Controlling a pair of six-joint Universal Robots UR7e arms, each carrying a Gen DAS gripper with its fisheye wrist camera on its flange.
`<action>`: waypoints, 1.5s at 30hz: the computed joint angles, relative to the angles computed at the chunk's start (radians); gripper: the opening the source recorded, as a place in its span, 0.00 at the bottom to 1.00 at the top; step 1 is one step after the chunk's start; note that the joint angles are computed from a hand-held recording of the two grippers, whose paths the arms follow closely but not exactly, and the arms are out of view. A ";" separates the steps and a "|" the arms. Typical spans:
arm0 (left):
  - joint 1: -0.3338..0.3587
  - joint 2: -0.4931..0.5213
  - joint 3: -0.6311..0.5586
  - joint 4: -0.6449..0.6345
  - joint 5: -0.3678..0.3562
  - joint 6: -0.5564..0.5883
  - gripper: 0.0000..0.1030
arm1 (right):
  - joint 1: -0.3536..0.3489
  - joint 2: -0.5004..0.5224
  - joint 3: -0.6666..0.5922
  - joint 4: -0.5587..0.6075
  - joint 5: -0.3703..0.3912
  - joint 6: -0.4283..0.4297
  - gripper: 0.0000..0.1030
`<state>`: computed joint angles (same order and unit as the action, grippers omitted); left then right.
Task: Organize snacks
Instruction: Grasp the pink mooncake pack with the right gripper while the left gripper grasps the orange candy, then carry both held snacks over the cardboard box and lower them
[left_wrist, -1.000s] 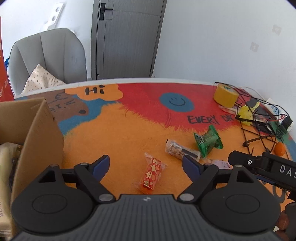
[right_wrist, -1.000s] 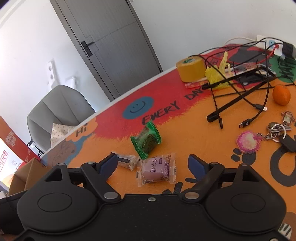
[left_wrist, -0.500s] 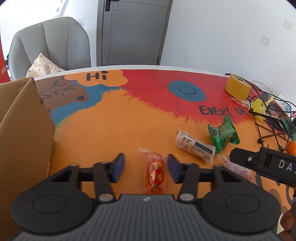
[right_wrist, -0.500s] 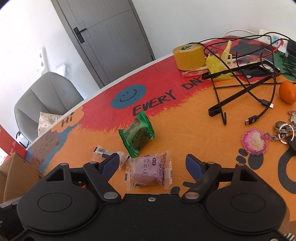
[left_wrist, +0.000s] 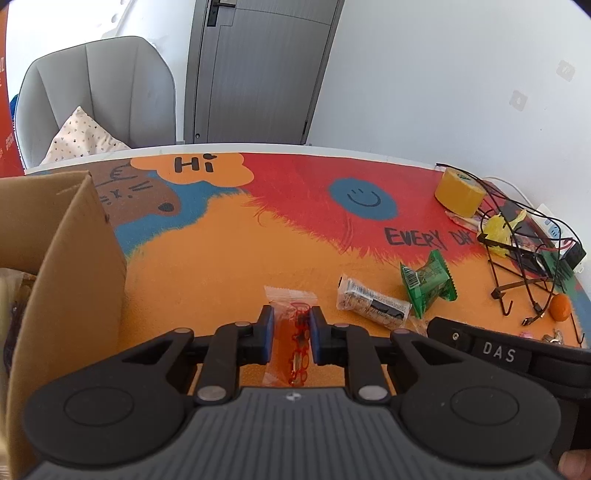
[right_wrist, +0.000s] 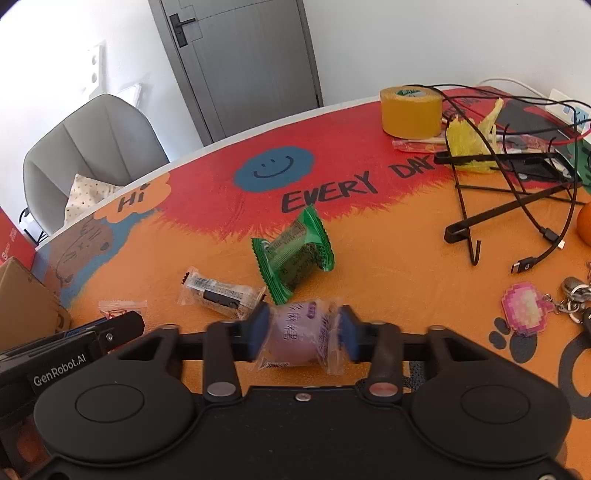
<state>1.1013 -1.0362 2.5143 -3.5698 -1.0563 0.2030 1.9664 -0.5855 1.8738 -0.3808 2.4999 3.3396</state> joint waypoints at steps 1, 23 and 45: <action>0.001 -0.007 0.001 0.006 -0.004 -0.004 0.17 | 0.003 -0.007 0.007 0.002 -0.009 0.008 0.31; -0.042 -0.397 0.149 0.116 -0.090 -0.005 0.16 | 0.202 -0.007 0.018 -0.065 0.079 0.016 0.25; 0.069 -0.745 0.082 0.335 -0.055 0.087 0.16 | 0.351 0.119 -0.240 0.035 0.015 -0.068 0.25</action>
<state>1.1700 -1.7815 2.5966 -3.2351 -1.1117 0.2902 2.3172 -0.4669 1.6340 -0.3456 2.5145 3.2714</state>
